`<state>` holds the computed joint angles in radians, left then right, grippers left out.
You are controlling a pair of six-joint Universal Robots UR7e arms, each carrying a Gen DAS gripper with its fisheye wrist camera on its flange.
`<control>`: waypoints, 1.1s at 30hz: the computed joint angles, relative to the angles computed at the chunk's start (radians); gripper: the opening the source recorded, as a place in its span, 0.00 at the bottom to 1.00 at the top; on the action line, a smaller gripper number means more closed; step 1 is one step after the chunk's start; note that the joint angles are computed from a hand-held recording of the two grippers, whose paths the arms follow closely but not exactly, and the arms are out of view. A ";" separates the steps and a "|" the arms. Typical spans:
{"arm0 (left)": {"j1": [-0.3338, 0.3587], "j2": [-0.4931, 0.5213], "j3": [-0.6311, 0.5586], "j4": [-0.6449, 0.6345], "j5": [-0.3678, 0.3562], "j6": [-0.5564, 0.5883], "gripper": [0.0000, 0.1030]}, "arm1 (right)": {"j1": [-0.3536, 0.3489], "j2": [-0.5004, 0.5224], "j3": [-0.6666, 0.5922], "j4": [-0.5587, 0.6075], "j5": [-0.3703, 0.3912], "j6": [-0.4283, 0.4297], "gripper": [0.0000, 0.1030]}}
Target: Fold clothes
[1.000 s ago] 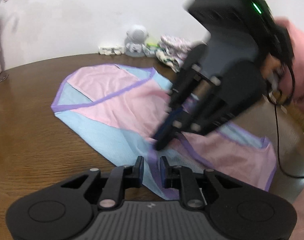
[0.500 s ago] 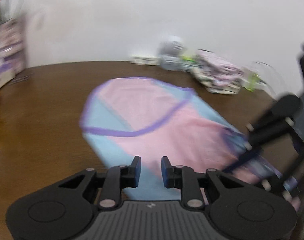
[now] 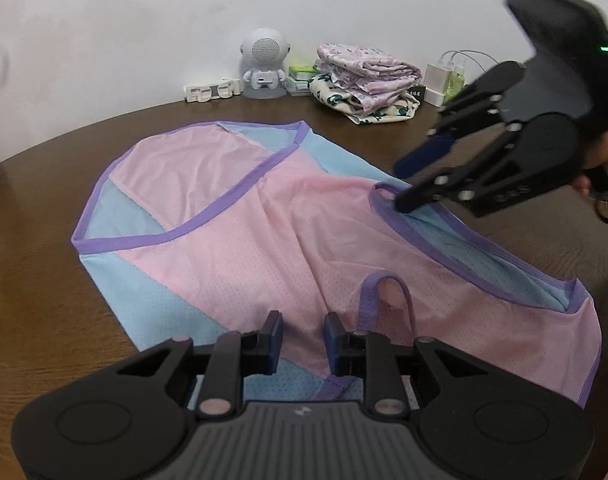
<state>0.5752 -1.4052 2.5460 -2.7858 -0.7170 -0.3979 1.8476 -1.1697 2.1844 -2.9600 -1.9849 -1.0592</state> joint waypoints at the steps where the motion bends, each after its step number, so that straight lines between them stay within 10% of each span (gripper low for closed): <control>1: -0.003 0.002 0.003 -0.004 0.003 -0.004 0.20 | 0.000 0.019 -0.015 0.000 -0.008 -0.003 0.29; 5: -0.007 0.007 0.010 -0.022 0.006 -0.010 0.20 | -0.008 0.064 -0.084 0.110 -0.035 0.028 0.02; 16: -0.007 0.009 0.013 -0.035 0.011 -0.019 0.21 | 0.003 -0.051 -0.026 0.226 -0.071 -0.082 0.04; 20: -0.014 -0.003 0.017 -0.027 0.011 -0.043 0.21 | -0.020 -0.075 -0.022 0.181 0.041 -0.021 0.34; 24: -0.024 0.005 0.024 -0.116 0.004 -0.007 0.20 | -0.050 -0.083 -0.033 0.184 0.185 0.095 0.23; 33: 0.017 0.097 -0.049 -0.131 -0.087 0.133 0.15 | -0.063 -0.044 -0.017 0.229 0.145 0.080 0.11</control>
<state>0.5921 -1.3077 2.4974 -2.9169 -0.8037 -0.2645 1.7844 -1.2137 2.1674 -2.7311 -1.8400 -0.9791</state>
